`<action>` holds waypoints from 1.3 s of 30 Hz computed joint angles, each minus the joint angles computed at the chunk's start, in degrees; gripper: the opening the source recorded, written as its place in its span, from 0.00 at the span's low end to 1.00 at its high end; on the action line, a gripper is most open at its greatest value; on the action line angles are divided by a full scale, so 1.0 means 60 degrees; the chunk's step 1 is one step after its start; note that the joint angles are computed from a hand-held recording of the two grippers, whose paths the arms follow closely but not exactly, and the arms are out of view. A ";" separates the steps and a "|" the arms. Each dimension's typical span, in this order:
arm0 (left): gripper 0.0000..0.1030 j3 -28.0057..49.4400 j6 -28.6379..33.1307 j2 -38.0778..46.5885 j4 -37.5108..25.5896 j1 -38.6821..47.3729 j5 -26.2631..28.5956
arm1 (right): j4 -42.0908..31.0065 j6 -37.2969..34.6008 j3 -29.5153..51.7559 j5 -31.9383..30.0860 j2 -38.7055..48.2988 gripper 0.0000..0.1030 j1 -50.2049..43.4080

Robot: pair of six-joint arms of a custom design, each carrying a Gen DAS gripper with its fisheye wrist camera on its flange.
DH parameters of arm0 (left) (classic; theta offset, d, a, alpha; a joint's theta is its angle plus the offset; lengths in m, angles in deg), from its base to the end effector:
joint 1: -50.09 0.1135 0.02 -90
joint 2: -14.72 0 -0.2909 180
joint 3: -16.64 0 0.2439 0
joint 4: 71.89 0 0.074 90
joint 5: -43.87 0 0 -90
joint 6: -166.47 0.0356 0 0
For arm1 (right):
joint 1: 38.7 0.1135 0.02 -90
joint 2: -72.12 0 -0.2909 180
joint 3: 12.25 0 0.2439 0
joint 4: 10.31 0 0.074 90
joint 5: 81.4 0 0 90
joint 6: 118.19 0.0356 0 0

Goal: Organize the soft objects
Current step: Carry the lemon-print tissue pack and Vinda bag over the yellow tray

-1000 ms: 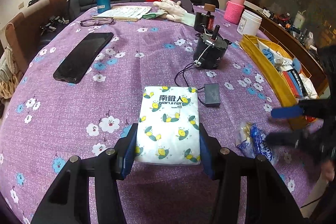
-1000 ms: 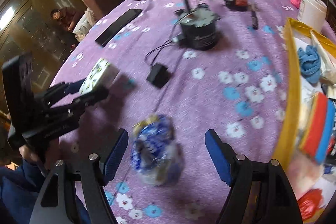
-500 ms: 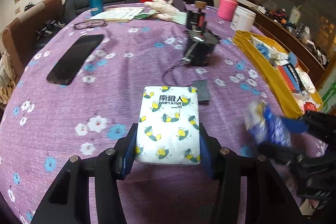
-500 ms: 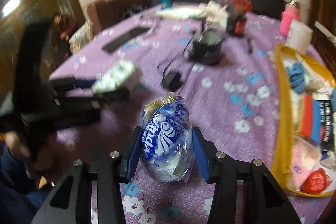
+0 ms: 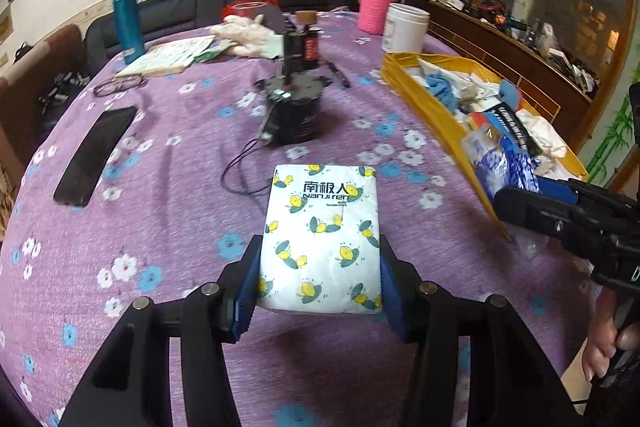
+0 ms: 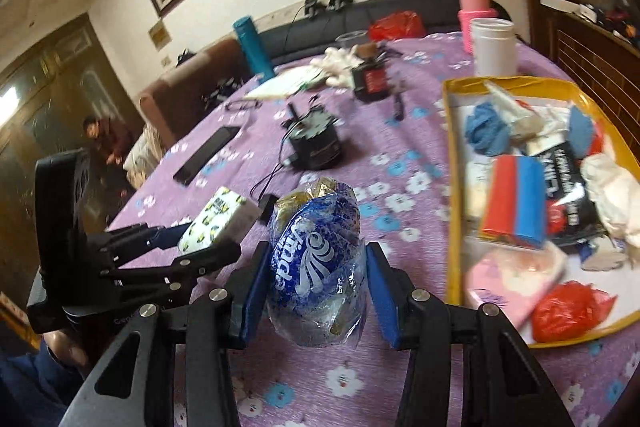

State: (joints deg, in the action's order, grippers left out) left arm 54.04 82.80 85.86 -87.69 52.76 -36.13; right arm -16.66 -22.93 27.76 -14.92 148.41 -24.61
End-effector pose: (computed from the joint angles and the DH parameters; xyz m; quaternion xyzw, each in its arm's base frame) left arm 0.1996 0.0031 0.1703 0.0600 0.9333 -0.0545 0.3498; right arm 0.2159 0.0688 0.1796 -0.1506 0.8876 0.2501 0.3563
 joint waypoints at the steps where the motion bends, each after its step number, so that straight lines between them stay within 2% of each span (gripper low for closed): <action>1: 0.50 0.0052 -0.0120 -0.0021 -0.0040 -0.0237 -0.0144 | -0.0018 -0.0054 -0.0027 -0.0114 -0.0052 0.49 -0.0189; 11: 0.50 0.0716 -0.1046 0.0149 -0.0398 -0.2294 -0.1080 | -0.0704 -0.0838 -0.0140 -0.1759 -0.0925 0.49 -0.2779; 22: 0.50 0.1481 -0.1680 0.0806 -0.0475 -0.3963 -0.1838 | -0.1255 -0.1601 0.0014 -0.3135 -0.0880 0.49 -0.4920; 32: 0.50 0.2396 -0.1885 0.1829 -0.0346 -0.4666 -0.1962 | -0.1546 -0.2069 0.0476 -0.3426 -0.0249 0.49 -0.5866; 39: 0.50 0.3337 -0.1998 0.2816 -0.0403 -0.4857 -0.1785 | -0.1670 -0.2194 0.1009 -0.3273 0.0295 0.49 -0.6180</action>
